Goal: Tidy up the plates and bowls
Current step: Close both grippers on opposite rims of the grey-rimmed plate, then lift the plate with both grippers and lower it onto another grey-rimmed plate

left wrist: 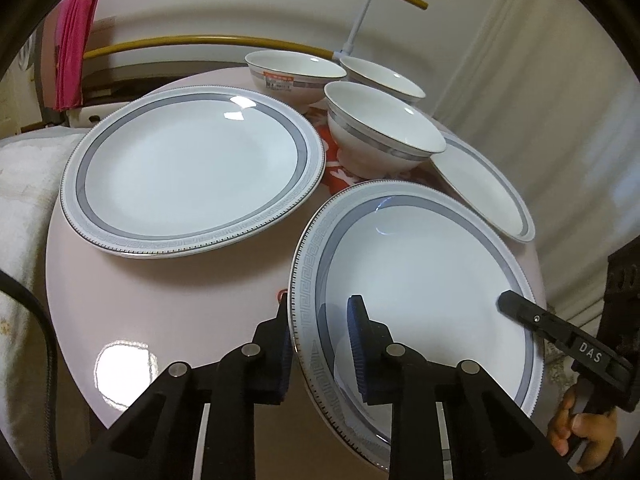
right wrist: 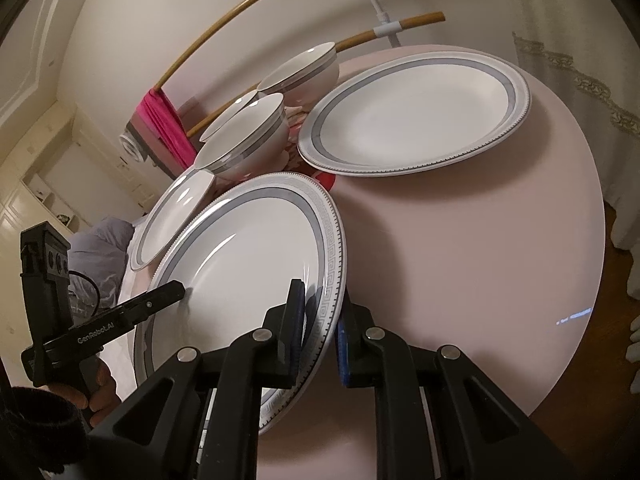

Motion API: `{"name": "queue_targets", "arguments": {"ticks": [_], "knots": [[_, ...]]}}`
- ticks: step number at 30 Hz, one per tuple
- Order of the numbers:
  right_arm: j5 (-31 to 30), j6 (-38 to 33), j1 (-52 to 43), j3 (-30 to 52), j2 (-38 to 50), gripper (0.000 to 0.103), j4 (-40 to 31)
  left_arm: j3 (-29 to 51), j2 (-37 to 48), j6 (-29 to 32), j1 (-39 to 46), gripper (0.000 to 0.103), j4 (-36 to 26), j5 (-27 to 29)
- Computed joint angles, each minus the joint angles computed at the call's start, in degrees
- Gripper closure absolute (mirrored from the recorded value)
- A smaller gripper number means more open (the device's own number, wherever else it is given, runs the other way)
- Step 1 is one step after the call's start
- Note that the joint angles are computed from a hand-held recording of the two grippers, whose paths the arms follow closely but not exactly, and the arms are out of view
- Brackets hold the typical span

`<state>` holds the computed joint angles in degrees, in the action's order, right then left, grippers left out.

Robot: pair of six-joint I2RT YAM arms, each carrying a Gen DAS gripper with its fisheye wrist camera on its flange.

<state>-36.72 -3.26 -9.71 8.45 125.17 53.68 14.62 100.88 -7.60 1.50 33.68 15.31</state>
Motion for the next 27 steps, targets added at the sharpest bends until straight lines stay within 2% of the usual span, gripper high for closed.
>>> {"name": "queue_targets", "arguments": {"ticks": [6,14,18,21,25,27], "knots": [[-1.3,-0.5,-1.7,-0.4,0.5,0.09,0.1,-2.4,-1.2,2.5,2.3,0.086,2.5,3.0],[-2.6,-1.7,-2.7,-2.1,-4.1,0.089,-3.5,-7.3,-9.0,4.5,3.1,0.087,2.5,4.1],[-4.7,-5.1,-5.8,-3.1,-11.9,0.089,-10.9,-9.3,-16.1,4.2,1.9,0.087,-0.2,4.5],[-6.6,-10.0,-10.1,-3.1,-19.4,0.089,-19.8,-9.4,-19.7,2.3,-0.5,0.087,-1.4,4.0],[-8.3,-16.4,-16.2,-0.2,-22.8,0.089,-28.1,-7.3,-17.1,-1.4,-5.5,0.088,1.7,1.9],[-9.3,-19.4,-19.3,1.9,-22.8,0.089,-31.7,-5.6,-14.9,-3.5,-10.0,0.088,3.7,-1.1]]}}
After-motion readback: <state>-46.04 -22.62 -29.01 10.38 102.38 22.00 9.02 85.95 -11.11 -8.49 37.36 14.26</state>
